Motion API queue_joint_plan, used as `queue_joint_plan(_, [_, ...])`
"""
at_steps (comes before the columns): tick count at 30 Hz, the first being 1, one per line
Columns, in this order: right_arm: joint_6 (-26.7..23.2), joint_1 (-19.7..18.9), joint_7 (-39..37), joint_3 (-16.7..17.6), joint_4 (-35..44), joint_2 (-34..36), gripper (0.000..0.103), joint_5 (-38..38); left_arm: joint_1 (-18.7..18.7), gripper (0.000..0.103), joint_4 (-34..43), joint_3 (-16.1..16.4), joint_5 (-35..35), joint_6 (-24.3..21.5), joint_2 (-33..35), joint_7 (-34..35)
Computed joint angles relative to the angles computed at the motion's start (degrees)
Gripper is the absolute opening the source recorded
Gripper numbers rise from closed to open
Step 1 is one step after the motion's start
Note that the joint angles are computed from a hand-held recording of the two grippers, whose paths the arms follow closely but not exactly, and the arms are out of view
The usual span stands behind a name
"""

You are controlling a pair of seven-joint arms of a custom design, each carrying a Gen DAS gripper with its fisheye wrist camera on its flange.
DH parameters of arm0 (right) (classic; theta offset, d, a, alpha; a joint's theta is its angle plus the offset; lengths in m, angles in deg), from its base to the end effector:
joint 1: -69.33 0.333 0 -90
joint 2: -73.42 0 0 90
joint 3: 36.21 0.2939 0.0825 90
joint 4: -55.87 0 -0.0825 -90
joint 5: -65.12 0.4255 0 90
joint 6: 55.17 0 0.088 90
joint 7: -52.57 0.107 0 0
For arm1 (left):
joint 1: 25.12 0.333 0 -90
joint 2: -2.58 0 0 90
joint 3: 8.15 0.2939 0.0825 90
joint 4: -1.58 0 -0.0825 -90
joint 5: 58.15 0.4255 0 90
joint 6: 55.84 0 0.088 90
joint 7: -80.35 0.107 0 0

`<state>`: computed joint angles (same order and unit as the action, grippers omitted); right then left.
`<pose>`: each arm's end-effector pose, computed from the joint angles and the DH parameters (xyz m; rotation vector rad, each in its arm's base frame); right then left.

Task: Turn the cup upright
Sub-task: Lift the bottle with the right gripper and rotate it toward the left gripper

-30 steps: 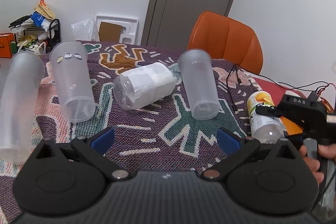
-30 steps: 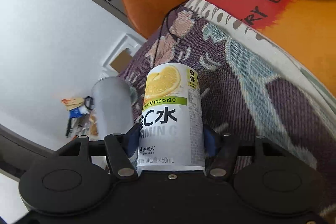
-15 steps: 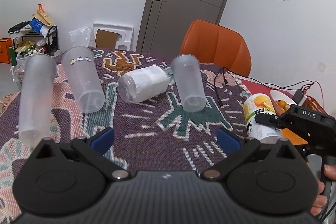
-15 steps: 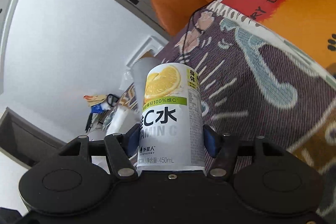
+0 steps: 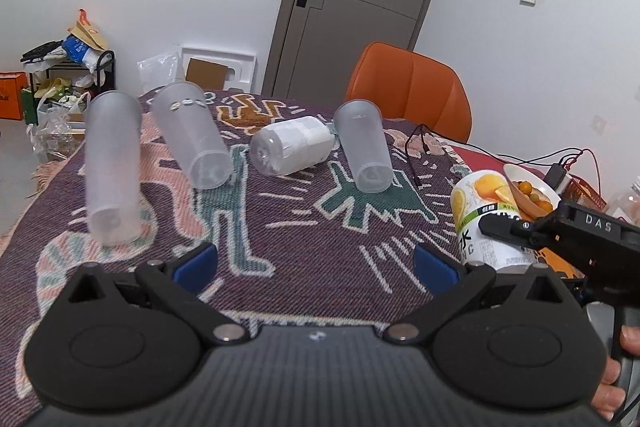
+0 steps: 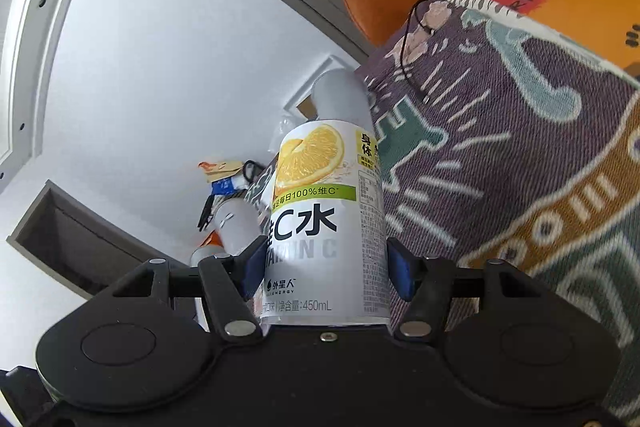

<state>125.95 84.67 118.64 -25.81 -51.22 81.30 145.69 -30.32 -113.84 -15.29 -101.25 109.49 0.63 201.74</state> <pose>0.6205 0.1953 0.4761 -0.9614 1.7565 -0.0809 0.6217 -0.0962 0.5245 -1.6395 1.8522 -1.2045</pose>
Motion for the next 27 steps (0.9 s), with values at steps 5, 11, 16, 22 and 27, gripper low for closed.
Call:
queue_joint_plan(5, [0.7, 1.6, -4.3, 0.3, -1.6, -1.2, 0.059, 4.8, -0.3, 0.103, -2.9, 1.1, -4.0, -0.1, -2.7, 4.1])
queue_joint_plan(11, [0.2, 4.1, -5.9, -0.3, -3.0, -2.1, 0.059, 6.6, -0.3, 0.103, -5.7, 2.9, -4.3, -1.0, -5.0, 4.2])
queue_joint_plan(16, [-0.6, 5.4, -4.5, -0.4, -3.8, -2.5, 0.059, 5.0, -0.4, 0.103, -7.9, 4.3, -5.0, -1.3, -6.6, 4.4])
queue_joint_plan(22, [-2.3, 6.0, 1.7, 0.0, -4.3, -1.8, 0.059, -1.7, -0.1, 0.103, -9.5, 5.5, -5.0, -2.0, -7.6, 3.7])
queue_joint_plan(27, [-2.9, 5.6, 6.8, 1.0, -3.5, -0.2, 0.059, -7.3, 0.3, 0.103, -10.4, 5.8, -4.2, -2.2, -7.8, 2.4])
